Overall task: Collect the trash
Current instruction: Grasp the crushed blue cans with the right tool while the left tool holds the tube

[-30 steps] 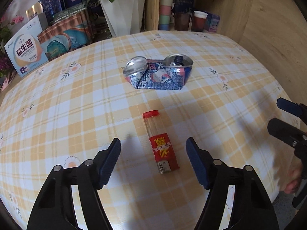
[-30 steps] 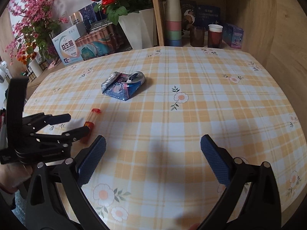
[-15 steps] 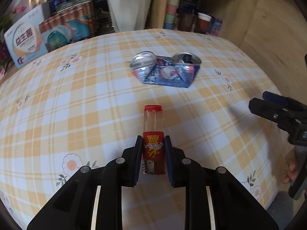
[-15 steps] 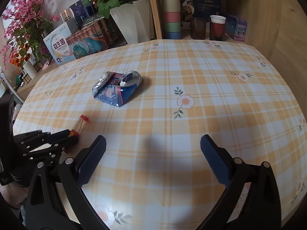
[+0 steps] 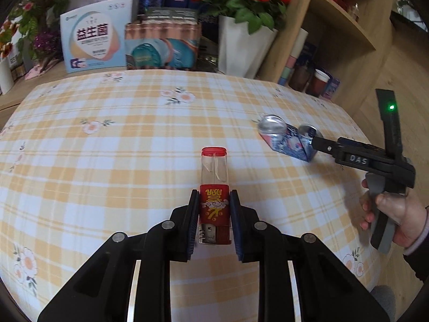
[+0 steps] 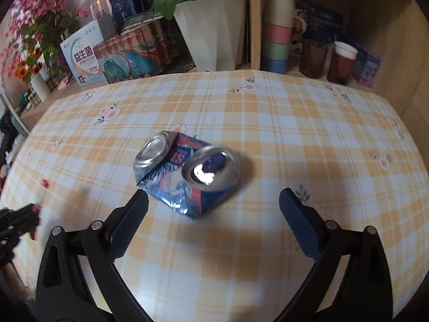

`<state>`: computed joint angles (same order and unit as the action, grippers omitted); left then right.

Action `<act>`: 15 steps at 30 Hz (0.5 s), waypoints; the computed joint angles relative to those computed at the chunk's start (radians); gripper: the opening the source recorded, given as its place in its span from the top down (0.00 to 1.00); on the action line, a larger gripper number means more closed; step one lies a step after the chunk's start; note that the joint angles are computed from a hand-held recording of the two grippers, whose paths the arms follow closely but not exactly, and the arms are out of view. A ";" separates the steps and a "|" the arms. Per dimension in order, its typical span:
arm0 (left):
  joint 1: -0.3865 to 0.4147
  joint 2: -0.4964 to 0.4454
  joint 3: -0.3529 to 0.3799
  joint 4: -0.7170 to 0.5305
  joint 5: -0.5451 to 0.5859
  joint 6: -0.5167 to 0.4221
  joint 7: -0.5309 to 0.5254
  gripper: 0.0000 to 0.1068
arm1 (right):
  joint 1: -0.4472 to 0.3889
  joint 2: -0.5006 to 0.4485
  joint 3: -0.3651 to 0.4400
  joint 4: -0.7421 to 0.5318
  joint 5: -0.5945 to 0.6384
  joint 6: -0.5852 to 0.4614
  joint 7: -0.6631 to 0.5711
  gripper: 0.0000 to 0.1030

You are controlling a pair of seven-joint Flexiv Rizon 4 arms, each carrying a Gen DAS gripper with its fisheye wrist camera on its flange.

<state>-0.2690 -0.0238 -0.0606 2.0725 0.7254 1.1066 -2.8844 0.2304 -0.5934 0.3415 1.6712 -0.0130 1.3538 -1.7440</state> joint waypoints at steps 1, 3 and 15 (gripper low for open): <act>0.001 0.011 0.004 0.009 0.001 0.000 -0.002 0.79 | 0.017 -0.007 -0.016 -0.007 -0.006 0.000 0.017 0.09; 0.008 0.037 0.006 0.030 0.002 0.003 -0.001 0.79 | 0.029 -0.031 -0.026 -0.038 -0.003 -0.015 0.056 0.14; 0.084 0.138 -0.050 0.098 0.018 0.005 -0.026 0.79 | 0.049 -0.064 -0.041 -0.082 -0.035 -0.072 0.116 0.43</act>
<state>-0.1845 0.1145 -0.1110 2.1708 0.7436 1.1115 -2.9105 0.2793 -0.6578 0.3010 1.5889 -0.0476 1.2821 -1.6279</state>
